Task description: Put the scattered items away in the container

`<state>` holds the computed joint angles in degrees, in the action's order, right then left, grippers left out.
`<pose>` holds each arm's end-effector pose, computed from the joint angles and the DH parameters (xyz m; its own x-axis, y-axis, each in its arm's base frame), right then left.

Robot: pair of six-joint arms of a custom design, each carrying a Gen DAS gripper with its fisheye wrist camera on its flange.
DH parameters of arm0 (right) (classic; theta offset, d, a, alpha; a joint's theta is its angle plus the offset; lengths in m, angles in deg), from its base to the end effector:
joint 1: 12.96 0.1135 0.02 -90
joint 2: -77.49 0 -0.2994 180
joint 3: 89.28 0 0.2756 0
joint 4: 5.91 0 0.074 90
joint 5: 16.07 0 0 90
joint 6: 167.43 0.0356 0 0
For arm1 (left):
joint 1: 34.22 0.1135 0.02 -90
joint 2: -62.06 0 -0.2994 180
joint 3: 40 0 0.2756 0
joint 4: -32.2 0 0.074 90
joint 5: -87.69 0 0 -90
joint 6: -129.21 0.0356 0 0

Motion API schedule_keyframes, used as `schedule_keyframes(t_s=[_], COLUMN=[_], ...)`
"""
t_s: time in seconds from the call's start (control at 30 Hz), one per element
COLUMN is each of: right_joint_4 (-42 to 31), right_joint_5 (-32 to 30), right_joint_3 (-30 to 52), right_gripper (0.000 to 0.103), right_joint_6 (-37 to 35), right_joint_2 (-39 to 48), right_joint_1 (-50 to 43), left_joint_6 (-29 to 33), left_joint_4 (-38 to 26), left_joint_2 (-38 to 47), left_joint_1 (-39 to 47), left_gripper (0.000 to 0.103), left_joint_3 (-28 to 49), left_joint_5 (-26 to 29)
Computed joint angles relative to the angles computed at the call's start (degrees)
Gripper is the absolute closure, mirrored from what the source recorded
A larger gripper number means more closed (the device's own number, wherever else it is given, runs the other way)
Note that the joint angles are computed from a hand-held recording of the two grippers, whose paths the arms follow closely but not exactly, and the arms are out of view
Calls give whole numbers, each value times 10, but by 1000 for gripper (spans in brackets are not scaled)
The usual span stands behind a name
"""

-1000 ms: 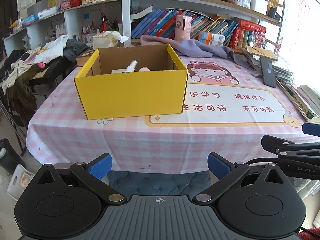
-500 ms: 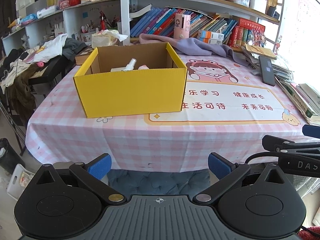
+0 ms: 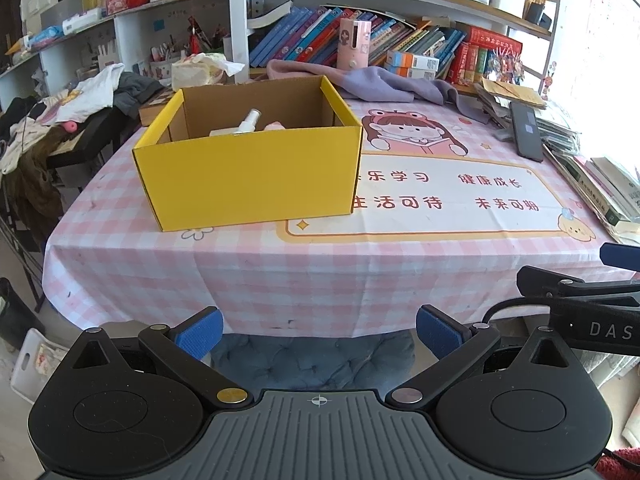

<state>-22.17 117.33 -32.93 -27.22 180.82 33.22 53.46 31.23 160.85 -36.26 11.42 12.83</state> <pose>0.2406 0.2154 0.1142 -0.6339 0.1458 -0.7596 0.2766 0.9598 -0.0467 0.3239 -0.0208 0.1257 -0.6725 0.2617 -0.6923 0.3852 0.9225 -0.0255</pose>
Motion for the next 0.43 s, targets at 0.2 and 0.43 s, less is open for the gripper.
schedule_keyframes(t_s=[0.2, 0.43], right_joint_4=[2, -1], right_joint_5=[-6, -14], right_joint_3=[2, 10], right_gripper=[0, 0], right_joint_6=[-6, -12], right_joint_2=[3, 7], right_joint_1=[-3, -8], left_joint_6=[-1, -2], left_joint_4=[3, 5], left_joint_2=[2, 6], left_joint_1=[-2, -2], left_gripper=[0, 0], left_joint_3=[-1, 2], left_joint_5=[6, 9])
